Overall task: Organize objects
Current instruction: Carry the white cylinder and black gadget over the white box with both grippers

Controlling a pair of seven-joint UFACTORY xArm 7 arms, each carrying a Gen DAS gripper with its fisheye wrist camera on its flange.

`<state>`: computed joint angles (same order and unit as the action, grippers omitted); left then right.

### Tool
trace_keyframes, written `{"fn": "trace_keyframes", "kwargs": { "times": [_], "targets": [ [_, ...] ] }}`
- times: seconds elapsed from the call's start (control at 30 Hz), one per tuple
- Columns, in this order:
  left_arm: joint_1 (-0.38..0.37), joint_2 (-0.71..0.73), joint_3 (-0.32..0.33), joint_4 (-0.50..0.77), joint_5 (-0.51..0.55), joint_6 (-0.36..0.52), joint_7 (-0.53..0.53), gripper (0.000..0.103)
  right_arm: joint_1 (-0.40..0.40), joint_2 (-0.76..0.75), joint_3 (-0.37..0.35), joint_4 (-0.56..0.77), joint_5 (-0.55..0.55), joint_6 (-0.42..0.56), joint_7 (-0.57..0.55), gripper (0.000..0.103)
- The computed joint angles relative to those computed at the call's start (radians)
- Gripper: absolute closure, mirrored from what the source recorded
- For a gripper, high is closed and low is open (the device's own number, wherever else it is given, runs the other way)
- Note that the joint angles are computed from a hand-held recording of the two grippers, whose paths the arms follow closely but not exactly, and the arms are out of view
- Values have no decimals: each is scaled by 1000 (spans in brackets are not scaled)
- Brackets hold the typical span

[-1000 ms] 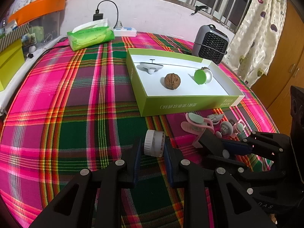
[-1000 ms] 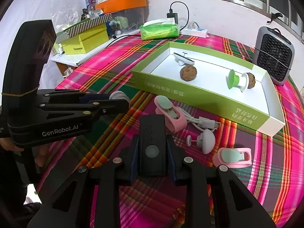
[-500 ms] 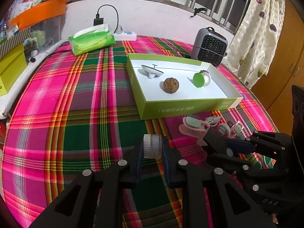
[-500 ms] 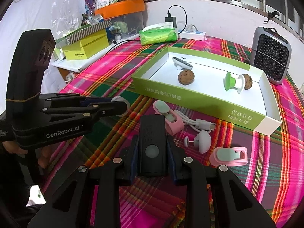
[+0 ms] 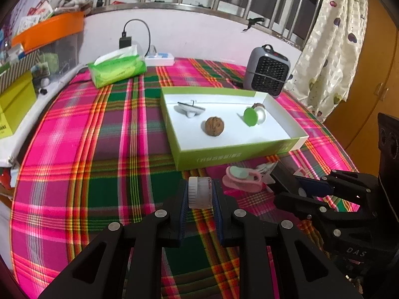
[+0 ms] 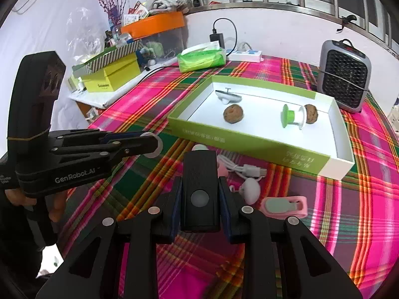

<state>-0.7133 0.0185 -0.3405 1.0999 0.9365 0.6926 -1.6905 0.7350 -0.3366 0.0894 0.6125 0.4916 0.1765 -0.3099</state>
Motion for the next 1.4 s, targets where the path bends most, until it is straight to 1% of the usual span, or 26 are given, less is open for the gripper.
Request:
{"fn": "trace_keyframes", "kwargs": {
  "times": [0.27, 0.53, 0.7, 0.93, 1.1, 1.27, 1.4],
  "targets": [
    [-4, 13, 3, 45, 28, 14, 24, 86, -24, -12, -12, 7, -11, -14, 15, 75],
    [-16, 31, 12, 93, 104, 43, 28, 86, -48, 0, -33, 31, -33, -33, 32, 75],
    [-18, 48, 25, 121, 127, 40, 51, 86, -48, 33, -57, 64, -12, -33, 8, 75],
    [-18, 89, 53, 166, 131, 23, 82, 86, -70, 95, -59, 127, 41, -25, -48, 75],
    [-17, 121, 80, 198, 113, 12, 112, 86, -105, 143, -37, 181, 89, -16, -92, 75],
    [-17, 148, 105, 226, 92, -10, 140, 86, -165, 206, -1, 253, 108, 11, -116, 75],
    [-17, 172, 123, 245, 65, -15, 158, 86, -224, 257, 35, 308, 95, 40, -111, 75]
  ]
}}
